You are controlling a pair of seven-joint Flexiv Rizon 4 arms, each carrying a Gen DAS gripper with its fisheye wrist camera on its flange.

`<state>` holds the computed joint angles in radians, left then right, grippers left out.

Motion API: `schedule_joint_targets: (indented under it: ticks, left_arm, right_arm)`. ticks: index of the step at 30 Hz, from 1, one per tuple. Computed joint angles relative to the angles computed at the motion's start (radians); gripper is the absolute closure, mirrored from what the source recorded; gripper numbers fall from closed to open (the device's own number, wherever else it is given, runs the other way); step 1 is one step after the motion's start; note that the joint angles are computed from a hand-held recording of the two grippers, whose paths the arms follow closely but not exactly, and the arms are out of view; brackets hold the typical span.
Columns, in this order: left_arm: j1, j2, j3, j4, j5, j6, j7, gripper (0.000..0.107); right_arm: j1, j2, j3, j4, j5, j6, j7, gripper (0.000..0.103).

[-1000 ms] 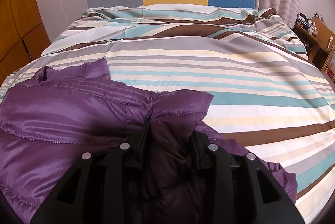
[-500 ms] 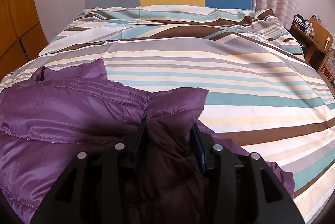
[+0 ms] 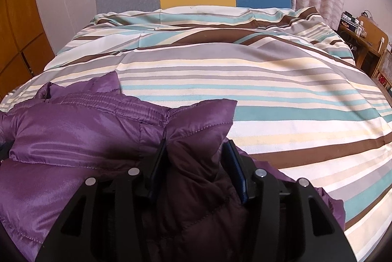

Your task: Fold large clothes

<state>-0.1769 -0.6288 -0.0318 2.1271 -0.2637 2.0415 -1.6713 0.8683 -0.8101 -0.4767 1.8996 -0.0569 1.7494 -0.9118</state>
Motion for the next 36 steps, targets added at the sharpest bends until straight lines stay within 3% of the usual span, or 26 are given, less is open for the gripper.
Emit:
schedule_joint_targets:
  ticks: [4, 10, 12, 15, 19, 23, 29, 32, 34, 36]
  left_arm:
    - [0.107, -0.010, -0.087, 0.006, 0.094, 0.025, -0.052, 0.007]
    - [0.128, -0.007, -0.098, 0.013, 0.138, 0.037, -0.091, 0.007]
    - [0.124, -0.005, -0.092, 0.013, 0.141, 0.034, -0.095, 0.007]
    - [0.122, -0.004, -0.089, 0.012, 0.144, 0.032, -0.099, 0.007]
    - [0.149, -0.008, -0.108, 0.015, 0.168, 0.046, -0.123, 0.007]
    - [0.172, -0.015, -0.123, 0.015, 0.191, 0.061, -0.155, 0.007]
    - [0.120, -0.003, -0.082, 0.006, 0.145, 0.017, -0.138, 0.007]
    - [0.031, 0.028, -0.008, -0.004, 0.070, -0.076, -0.088, 0.007]
    - [-0.035, 0.061, 0.051, -0.004, 0.026, -0.153, -0.042, 0.007]
    - [-0.033, 0.086, 0.055, 0.017, 0.014, -0.161, -0.039, 0.007]
  right_arm:
    - [0.042, -0.006, -0.043, 0.020, 0.029, 0.032, 0.003, 0.052]
    - [0.236, 0.036, -0.180, 0.133, 0.130, 0.163, -0.100, 0.051]
    - [0.253, 0.069, -0.153, 0.156, 0.155, 0.222, -0.141, 0.051]
    - [0.216, 0.104, -0.058, 0.132, 0.127, 0.224, -0.195, 0.051]
    - [0.180, 0.051, -0.007, 0.024, 0.113, 0.098, -0.236, 0.054]
    - [0.036, 0.011, 0.132, -0.071, 0.043, 0.020, -0.202, 0.053]
    - [0.040, -0.015, 0.111, -0.082, -0.006, 0.021, -0.151, 0.052]
    - [0.022, -0.008, 0.129, -0.071, -0.010, 0.042, -0.148, 0.051]
    - [0.038, -0.006, 0.110, -0.057, 0.003, 0.061, -0.148, 0.048]
    - [0.056, -0.004, 0.094, -0.042, 0.029, 0.096, -0.151, 0.041]
